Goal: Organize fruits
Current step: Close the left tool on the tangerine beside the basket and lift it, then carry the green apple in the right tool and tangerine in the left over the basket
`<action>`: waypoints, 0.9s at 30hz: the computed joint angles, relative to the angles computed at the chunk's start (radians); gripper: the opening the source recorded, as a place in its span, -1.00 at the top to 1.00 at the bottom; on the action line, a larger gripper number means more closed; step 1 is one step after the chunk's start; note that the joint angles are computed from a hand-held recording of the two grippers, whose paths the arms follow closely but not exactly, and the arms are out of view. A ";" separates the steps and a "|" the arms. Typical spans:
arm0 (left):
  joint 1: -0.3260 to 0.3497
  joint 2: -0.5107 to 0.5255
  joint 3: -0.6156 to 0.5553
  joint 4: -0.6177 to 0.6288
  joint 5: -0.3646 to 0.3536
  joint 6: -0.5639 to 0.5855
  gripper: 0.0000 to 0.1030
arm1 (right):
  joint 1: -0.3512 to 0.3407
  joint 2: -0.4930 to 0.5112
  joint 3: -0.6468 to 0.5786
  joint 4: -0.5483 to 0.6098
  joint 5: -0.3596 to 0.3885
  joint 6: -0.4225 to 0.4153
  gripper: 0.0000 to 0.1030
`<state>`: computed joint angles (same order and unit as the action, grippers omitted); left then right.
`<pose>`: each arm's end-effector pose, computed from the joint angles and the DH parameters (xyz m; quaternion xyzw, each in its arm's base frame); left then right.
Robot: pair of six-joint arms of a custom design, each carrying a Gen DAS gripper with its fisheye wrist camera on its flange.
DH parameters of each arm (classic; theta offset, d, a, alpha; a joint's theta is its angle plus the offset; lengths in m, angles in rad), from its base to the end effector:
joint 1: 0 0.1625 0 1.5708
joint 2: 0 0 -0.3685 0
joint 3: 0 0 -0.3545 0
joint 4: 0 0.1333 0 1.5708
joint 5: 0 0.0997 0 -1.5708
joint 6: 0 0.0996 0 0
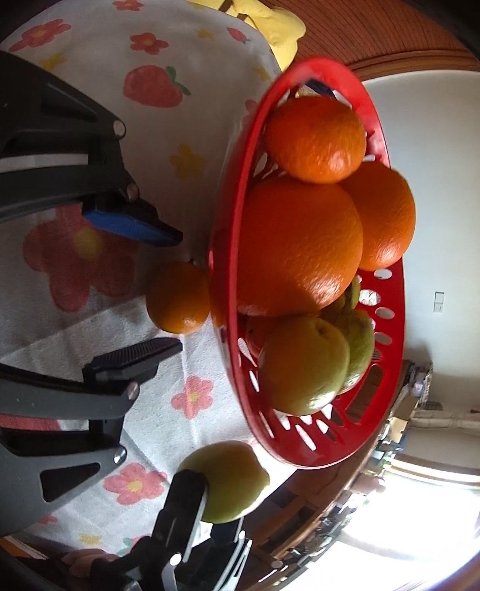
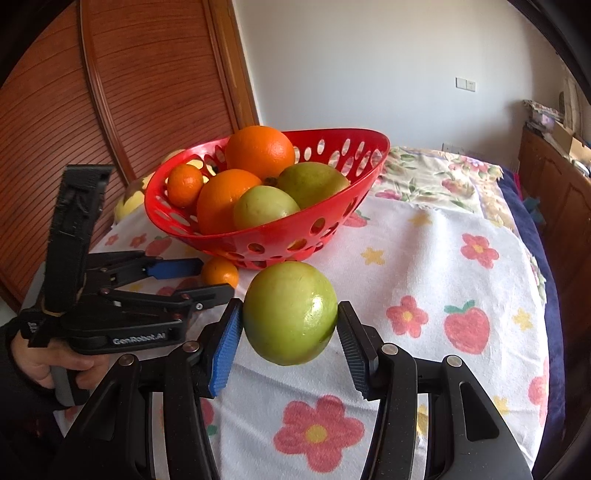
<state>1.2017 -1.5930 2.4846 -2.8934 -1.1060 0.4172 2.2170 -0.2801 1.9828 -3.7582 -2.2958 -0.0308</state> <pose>0.0425 -0.3834 0.2158 0.3187 0.8970 -0.2026 0.2299 0.3129 -0.3032 -0.1066 0.2211 -0.8844 0.3181 0.2601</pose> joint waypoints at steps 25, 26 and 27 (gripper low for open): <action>-0.014 -0.449 0.047 0.293 -0.103 0.101 0.30 | 0.058 -0.017 -0.028 0.053 -0.032 0.024 -0.02; -0.036 -0.451 0.050 0.291 -0.095 0.085 0.30 | 0.064 -0.021 -0.029 0.054 -0.036 0.023 -0.02; -0.045 -0.463 0.048 0.299 -0.098 0.081 0.30 | 0.071 -0.028 -0.029 0.055 -0.041 0.022 -0.02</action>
